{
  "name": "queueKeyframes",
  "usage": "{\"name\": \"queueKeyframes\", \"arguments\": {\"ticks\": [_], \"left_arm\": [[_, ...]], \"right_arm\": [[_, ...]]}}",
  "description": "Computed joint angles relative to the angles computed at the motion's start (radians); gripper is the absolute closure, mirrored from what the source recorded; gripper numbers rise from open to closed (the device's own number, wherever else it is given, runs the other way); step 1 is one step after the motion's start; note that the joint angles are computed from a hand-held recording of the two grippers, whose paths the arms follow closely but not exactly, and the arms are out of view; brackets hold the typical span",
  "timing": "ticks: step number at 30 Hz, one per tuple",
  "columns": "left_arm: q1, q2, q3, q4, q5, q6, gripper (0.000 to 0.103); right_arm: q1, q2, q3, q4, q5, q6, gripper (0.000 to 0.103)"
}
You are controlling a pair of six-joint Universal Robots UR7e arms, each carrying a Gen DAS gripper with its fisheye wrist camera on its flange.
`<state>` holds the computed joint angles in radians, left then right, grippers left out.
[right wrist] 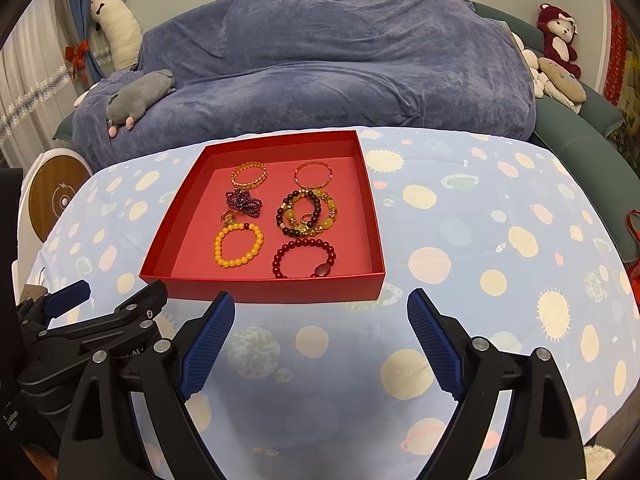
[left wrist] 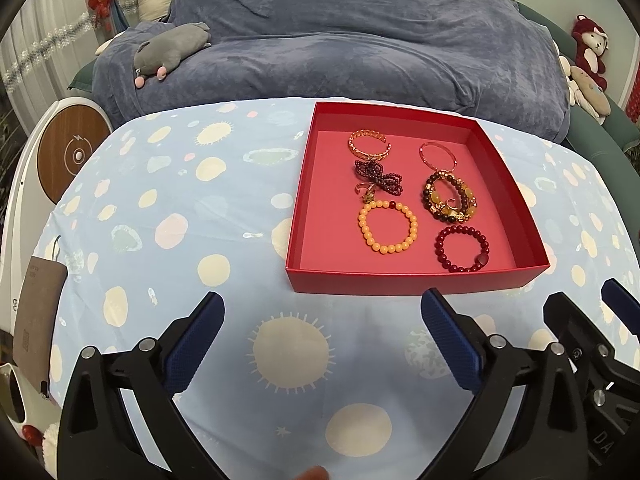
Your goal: Organize jewelry
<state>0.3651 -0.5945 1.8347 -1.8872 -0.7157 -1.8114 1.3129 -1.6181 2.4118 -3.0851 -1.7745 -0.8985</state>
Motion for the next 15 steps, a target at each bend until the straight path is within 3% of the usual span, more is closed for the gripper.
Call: {"name": "queueKeyframes", "arguments": {"ticks": [15], "left_arm": [[-0.002,0.004,-0.011,0.029,-0.004,-0.016,0.009]], "right_arm": [[0.002,-0.001,0.000,0.002,0.000,0.002,0.019]]}}
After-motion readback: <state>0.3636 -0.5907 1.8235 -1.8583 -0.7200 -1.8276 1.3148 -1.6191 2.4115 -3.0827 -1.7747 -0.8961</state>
